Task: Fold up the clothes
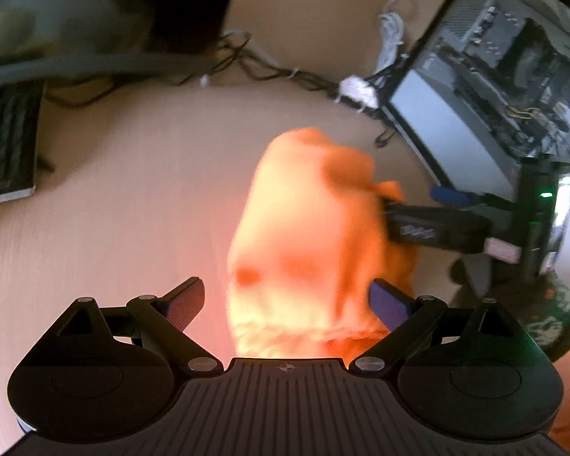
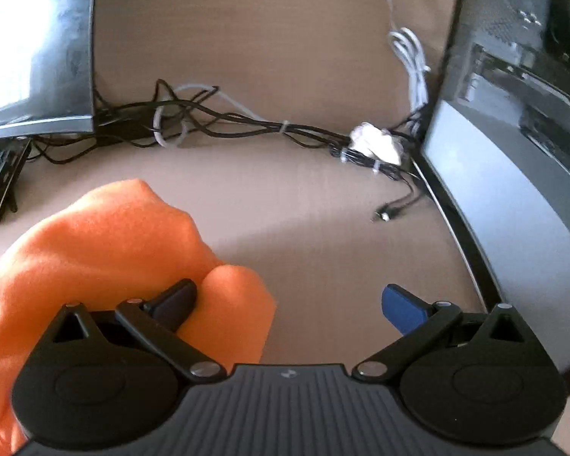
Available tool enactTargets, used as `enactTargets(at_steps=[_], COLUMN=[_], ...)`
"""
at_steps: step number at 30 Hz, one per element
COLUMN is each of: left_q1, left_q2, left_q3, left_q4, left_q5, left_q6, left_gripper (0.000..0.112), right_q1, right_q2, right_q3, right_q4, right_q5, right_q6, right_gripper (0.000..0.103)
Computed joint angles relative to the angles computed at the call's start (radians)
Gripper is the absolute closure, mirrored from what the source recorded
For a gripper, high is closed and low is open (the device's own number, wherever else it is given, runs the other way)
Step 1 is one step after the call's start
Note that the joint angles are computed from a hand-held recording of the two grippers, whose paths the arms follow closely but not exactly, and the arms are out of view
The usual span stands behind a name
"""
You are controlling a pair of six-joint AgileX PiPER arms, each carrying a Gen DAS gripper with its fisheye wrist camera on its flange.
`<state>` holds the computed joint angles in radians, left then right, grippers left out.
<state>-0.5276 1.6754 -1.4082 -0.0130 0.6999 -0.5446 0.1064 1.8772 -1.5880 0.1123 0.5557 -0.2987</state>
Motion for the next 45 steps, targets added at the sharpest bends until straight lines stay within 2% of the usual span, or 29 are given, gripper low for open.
enactTargets(at_steps=[3, 5, 8, 10, 12, 14, 15, 17, 19, 21, 22, 23, 24, 25, 26, 29, 30, 33, 35, 38, 41, 44, 45], left_q1=[-0.003, -0.021, -0.033, -0.020, -0.013, -0.008, -0.006, -0.002, 0.003, 0.020, 0.027, 0.033, 0.040, 0.043, 0.044, 0.052, 0.055, 0.067, 0.071, 0.065, 0.052, 0.041, 0.043], left_q2=[0.003, 0.020, 0.037, 0.041, 0.049, 0.058, 0.058, 0.054, 0.052, 0.051, 0.052, 0.052, 0.052, 0.054, 0.055, 0.055, 0.055, 0.044, 0.029, 0.015, 0.013, 0.015, 0.016], left_q3=[0.001, -0.023, -0.043, -0.045, -0.055, -0.069, -0.069, -0.064, -0.058, -0.052, -0.051, -0.050, -0.050, -0.055, -0.063, -0.082, -0.086, -0.077, -0.064, -0.062, -0.082, -0.098, -0.100], left_q4=[0.006, 0.050, 0.099, 0.079, 0.074, 0.072, 0.063, 0.052, 0.058, 0.038, 0.035, 0.032, 0.028, 0.039, 0.055, 0.093, 0.105, 0.123, 0.120, 0.103, 0.058, 0.018, -0.011], left_q5=[0.017, 0.044, 0.073, 0.071, 0.075, 0.081, 0.081, 0.078, 0.080, 0.077, 0.079, 0.081, 0.083, 0.093, 0.106, 0.144, 0.157, 0.176, 0.175, 0.163, 0.140, 0.104, 0.084], left_q6=[0.000, -0.009, -0.027, -0.019, -0.012, -0.008, -0.001, 0.006, -0.006, -0.003, -0.005, -0.007, -0.009, -0.015, -0.023, -0.035, -0.039, -0.054, -0.063, -0.055, -0.010, 0.034, 0.059], left_gripper=[0.014, 0.014, 0.014, 0.014, 0.014, 0.014, 0.013, 0.013, 0.013, 0.013, 0.013, 0.012, 0.012, 0.012, 0.012, 0.012, 0.012, 0.012, 0.012, 0.012, 0.013, 0.013, 0.013], right_q1=[0.001, -0.014, -0.088, -0.136, -0.138, -0.106, -0.108, -0.155, -0.234, -0.281, -0.285, -0.276, -0.266, -0.255, -0.246, -0.160, -0.142, -0.135, -0.165, -0.167, -0.134, -0.176, -0.192], right_q2=[-0.032, -0.060, -0.108, -0.121, -0.098, -0.068, -0.058, -0.055, -0.035, 0.006, 0.023, 0.039, 0.044, 0.040, 0.023, -0.154, -0.187, -0.223, -0.202, -0.169, -0.168, -0.124, -0.108], right_q3=[0.023, 0.028, 0.018, 0.004, -0.025, -0.008, 0.012, 0.034, -0.003, -0.021, -0.022, -0.012, 0.008, 0.037, 0.072, 0.244, 0.269, 0.276, 0.256, 0.238, 0.277, 0.234, 0.217], right_q4=[-0.041, -0.009, 0.261, 0.416, 0.411, 0.307, 0.305, 0.420, 0.620, 0.787, 0.830, 0.856, 0.887, 0.925, 0.972, 1.028, 1.040, 1.062, 1.048, 0.863, 0.647, 0.636, 0.640], right_q5=[-0.001, 0.022, 0.088, 0.142, 0.176, 0.166, 0.161, 0.197, 0.322, 0.409, 0.426, 0.417, 0.403, 0.385, 0.368, 0.196, 0.180, 0.223, 0.246, 0.160, 0.051, 0.133, 0.161], right_q6=[-0.071, -0.130, -0.270, -0.315, -0.263, -0.213, -0.214, -0.231, -0.280, -0.357, -0.372, -0.389, -0.398, -0.399, -0.425, -0.682, -0.733, -0.731, -0.634, -0.426, -0.331, -0.264, -0.246], right_gripper=[0.000, 0.000, 0.000, 0.000, 0.000, 0.000, 0.001, 0.002, 0.005, 0.005, 0.005, 0.006, 0.014, 0.037, 0.043, 0.050, 0.053, 0.058, 0.059, 0.059, 0.045, 0.041, 0.036])
